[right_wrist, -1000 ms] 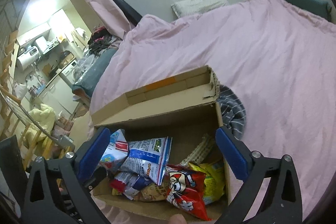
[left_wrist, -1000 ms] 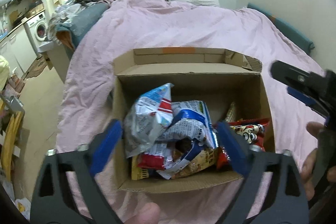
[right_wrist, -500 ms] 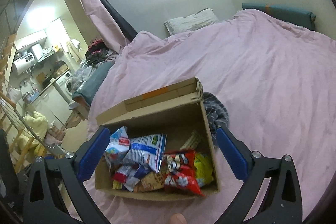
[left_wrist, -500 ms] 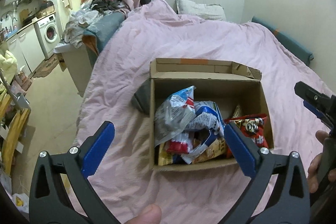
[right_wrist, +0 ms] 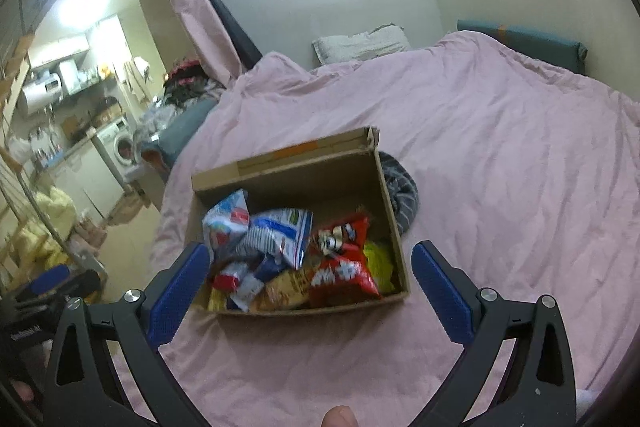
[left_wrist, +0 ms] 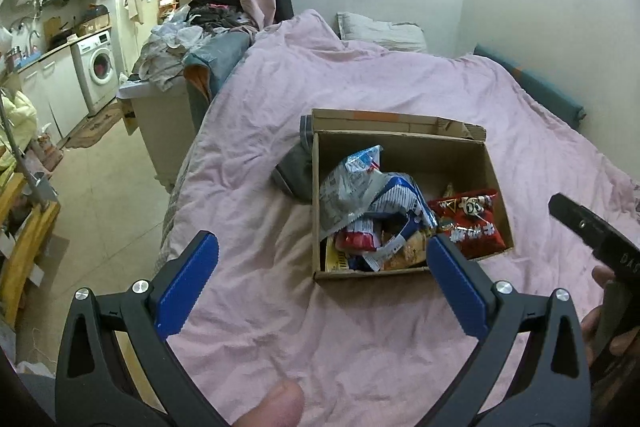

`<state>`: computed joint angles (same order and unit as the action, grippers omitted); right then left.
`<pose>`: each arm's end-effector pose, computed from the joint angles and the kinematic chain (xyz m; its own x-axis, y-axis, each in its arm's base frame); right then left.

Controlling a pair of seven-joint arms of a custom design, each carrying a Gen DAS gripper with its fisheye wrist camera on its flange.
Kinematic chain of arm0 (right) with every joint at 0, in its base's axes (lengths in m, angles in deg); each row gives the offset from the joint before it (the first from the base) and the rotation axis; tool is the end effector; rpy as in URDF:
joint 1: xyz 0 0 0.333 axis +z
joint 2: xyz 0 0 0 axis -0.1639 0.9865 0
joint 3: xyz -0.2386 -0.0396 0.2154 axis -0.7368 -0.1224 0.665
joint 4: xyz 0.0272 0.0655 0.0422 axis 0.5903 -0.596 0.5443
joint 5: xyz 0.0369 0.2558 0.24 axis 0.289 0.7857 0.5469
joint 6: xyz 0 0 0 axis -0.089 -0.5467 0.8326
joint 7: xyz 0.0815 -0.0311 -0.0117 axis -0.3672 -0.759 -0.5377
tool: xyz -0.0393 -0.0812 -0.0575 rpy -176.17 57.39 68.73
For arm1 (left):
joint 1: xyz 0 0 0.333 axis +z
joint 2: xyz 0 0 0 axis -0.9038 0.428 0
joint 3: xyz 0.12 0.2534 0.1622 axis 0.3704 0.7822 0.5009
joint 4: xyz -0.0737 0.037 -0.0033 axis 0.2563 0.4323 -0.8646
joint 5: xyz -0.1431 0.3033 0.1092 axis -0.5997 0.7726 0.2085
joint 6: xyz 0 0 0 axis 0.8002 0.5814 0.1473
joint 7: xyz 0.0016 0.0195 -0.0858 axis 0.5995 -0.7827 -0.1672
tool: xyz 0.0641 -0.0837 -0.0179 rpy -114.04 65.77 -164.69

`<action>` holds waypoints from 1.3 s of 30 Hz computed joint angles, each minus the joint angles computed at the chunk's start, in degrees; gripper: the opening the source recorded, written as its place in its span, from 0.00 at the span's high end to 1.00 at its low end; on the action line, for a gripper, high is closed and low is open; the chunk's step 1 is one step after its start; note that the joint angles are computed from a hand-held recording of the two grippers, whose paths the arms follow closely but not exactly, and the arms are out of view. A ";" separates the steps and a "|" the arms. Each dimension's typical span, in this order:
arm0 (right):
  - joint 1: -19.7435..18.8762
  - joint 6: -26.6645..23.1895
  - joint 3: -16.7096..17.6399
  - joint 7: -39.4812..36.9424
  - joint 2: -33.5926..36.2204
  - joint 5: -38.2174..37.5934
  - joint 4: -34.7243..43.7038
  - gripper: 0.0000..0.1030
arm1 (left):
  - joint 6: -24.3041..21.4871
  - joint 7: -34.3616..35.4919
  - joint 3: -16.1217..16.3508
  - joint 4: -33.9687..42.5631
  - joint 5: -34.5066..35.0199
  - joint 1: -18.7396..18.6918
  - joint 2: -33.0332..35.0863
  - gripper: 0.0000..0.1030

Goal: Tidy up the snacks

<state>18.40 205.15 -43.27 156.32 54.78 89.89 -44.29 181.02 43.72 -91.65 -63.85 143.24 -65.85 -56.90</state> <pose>0.4883 0.1947 0.4515 0.0681 -0.9603 -0.2705 -0.5675 0.1857 -0.8021 0.5131 -0.1307 0.4612 -0.0261 -0.9982 0.0548 -0.6199 -0.0269 -0.7842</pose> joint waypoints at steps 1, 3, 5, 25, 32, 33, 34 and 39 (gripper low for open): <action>0.79 0.41 -0.19 -1.01 0.03 1.06 -0.18 0.00 | -0.07 -1.23 0.06 -0.13 1.17 -0.13 -0.15 0.00; 2.59 1.07 -0.61 -4.18 0.00 4.53 -0.30 0.00 | 0.87 -3.32 0.27 -0.48 3.40 0.03 -0.14 0.00; 1.89 2.41 0.88 -2.27 -0.11 3.30 -1.62 0.00 | 0.55 -10.22 0.49 0.09 10.93 -0.11 -0.14 0.00; 7.10 5.57 2.28 -34.90 7.51 32.42 10.32 0.00 | -2.29 -9.71 -0.26 -1.01 10.20 -0.07 1.19 0.00; 5.24 6.68 4.47 -37.75 7.80 35.24 11.39 0.00 | -2.23 -13.06 -0.69 -0.50 14.76 0.00 0.89 0.00; 5.02 6.66 4.68 -37.91 7.78 35.42 11.47 0.00 | -2.15 -12.93 -0.72 -0.53 14.48 0.09 0.98 0.00; 4.84 6.75 4.86 -37.84 7.79 35.14 11.41 0.00 | -2.02 -12.27 -0.75 -0.65 13.65 0.20 1.03 0.00; 4.56 7.58 5.27 -38.78 8.01 35.57 11.57 0.00 | -2.37 -12.62 -0.65 -0.66 13.65 0.16 0.94 0.00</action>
